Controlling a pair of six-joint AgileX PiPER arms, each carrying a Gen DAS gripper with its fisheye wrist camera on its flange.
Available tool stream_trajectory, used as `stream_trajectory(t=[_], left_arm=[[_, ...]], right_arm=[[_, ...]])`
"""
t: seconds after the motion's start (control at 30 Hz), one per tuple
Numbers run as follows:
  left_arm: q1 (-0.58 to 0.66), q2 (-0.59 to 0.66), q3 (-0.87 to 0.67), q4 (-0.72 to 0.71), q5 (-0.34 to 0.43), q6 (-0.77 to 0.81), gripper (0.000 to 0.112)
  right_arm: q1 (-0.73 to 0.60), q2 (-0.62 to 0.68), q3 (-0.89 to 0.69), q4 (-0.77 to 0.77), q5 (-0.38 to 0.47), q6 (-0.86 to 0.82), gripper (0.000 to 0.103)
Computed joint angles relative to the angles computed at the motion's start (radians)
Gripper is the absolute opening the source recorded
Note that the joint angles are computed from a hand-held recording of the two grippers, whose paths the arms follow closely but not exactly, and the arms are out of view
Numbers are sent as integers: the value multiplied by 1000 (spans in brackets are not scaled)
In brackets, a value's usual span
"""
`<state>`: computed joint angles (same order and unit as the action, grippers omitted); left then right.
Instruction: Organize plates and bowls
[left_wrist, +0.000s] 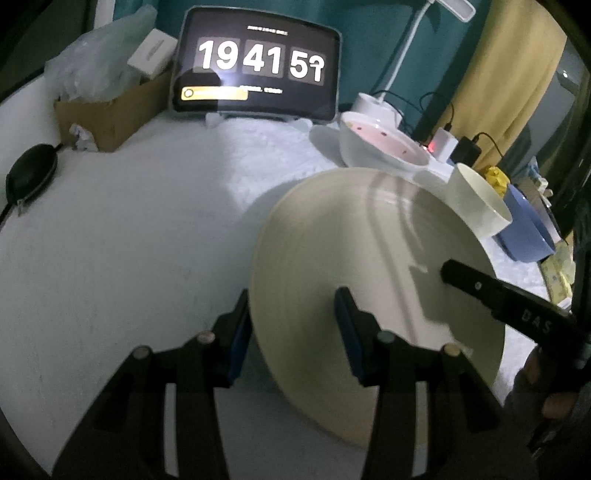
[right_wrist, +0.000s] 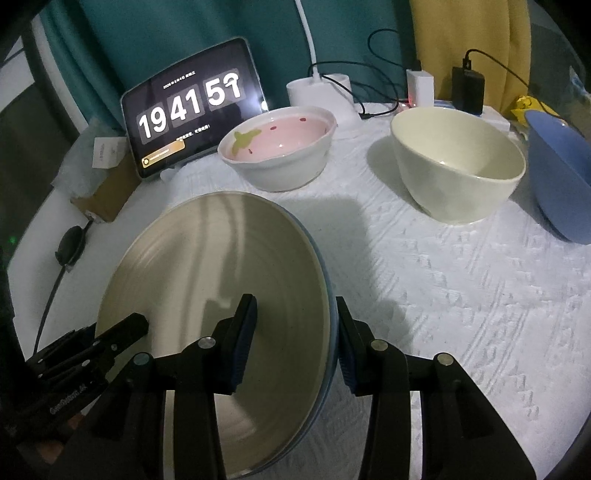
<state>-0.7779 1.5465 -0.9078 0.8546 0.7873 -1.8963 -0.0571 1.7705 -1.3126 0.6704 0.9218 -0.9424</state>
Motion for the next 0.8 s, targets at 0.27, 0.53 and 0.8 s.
stream_trajectory(t=[0.27,0.53,0.8], left_arm=[[-34,57,-57,23,92,48,45],[-55,73,-108,3,182,83,46],[-117,62,-140,41,281,39,46]], right_arm=[[12,6,27,-7,-58,-22,47],[3,-13,38,-15,-75,-38,47],[-75,-48,30,15,-33,-77,47]])
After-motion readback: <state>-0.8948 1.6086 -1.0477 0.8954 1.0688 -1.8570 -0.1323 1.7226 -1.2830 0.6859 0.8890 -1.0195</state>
